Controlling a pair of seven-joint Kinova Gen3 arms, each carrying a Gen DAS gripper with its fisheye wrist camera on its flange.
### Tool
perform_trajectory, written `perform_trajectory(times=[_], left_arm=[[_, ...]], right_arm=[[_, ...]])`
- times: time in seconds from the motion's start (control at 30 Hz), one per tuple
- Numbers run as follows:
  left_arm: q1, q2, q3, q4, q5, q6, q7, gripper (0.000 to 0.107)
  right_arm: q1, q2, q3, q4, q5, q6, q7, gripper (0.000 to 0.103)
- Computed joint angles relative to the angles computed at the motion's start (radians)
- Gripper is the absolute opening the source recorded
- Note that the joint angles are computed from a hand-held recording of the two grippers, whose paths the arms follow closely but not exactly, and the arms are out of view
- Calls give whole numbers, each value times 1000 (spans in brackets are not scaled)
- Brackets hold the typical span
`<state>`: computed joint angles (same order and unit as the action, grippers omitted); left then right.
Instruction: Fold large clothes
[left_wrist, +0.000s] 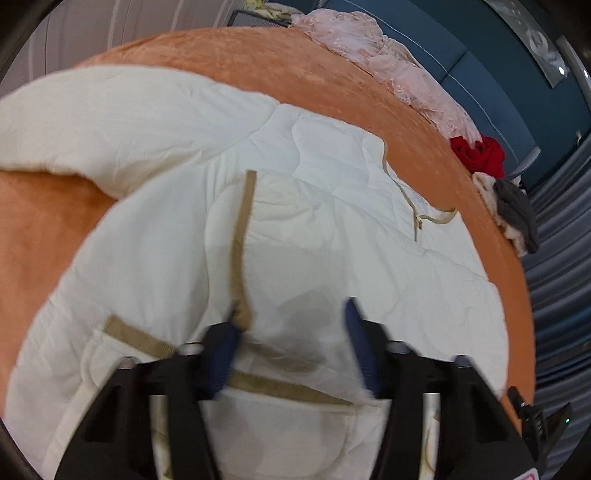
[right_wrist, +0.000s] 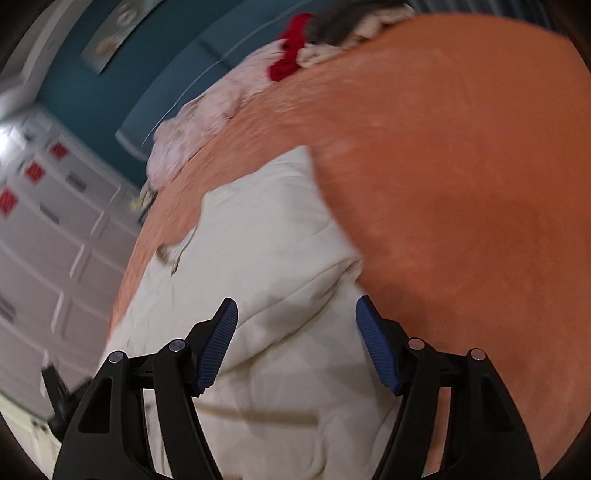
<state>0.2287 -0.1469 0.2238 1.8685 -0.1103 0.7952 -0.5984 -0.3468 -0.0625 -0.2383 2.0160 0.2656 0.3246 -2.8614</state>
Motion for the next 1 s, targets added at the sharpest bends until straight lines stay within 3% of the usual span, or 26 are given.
perform_trajectory(times=[0.03,0.1,0.13,0.17,0.27,0.33,0.4,0.5,0.63,0.7,0.73,0.83,0.93,1.0], left_arm=[[6,13,8,-19,-35,19,13,6],[23,21,-9,-45,-67,34,-4,4],[14,20,3,-48,-93,37,-1,4],[-14,6,33,-64,-133,52,2,3],[-17,-24,53,-60,-230,60,36,3],[-17,-3,86,-55,-292,90,56,3],[4,37,81,-36,-296,104,57,3],[33,60,73,35,-327,66,115,6],[61,46,50,37,-360,78,150,19],[67,30,54,19,-359,120,149,30],[56,2,66,12,-367,141,163,36],[40,-70,93,0,-399,152,237,51],[20,-69,113,-28,-384,120,226,53],[23,-10,153,-55,-417,121,217,53]], right_arm=[[-17,21,42,0,-41,-36,31,54],[-19,48,70,-16,-100,-62,93,30],[-23,60,76,-30,-106,-70,107,10],[-29,63,81,-42,-95,-84,112,9],[-1,34,14,-88,14,-28,110,9],[-40,72,13,-126,81,53,110,9],[-40,138,-7,-156,87,135,126,9],[-12,151,-53,-209,120,232,89,16],[-178,130,24,-281,283,395,-29,20],[-271,105,39,-307,364,464,-76,40],[-299,105,35,-322,405,477,-85,48],[-303,159,-28,-404,455,478,-15,49],[-337,269,-45,-506,455,497,103,48],[-381,321,-15,-551,427,497,148,47]])
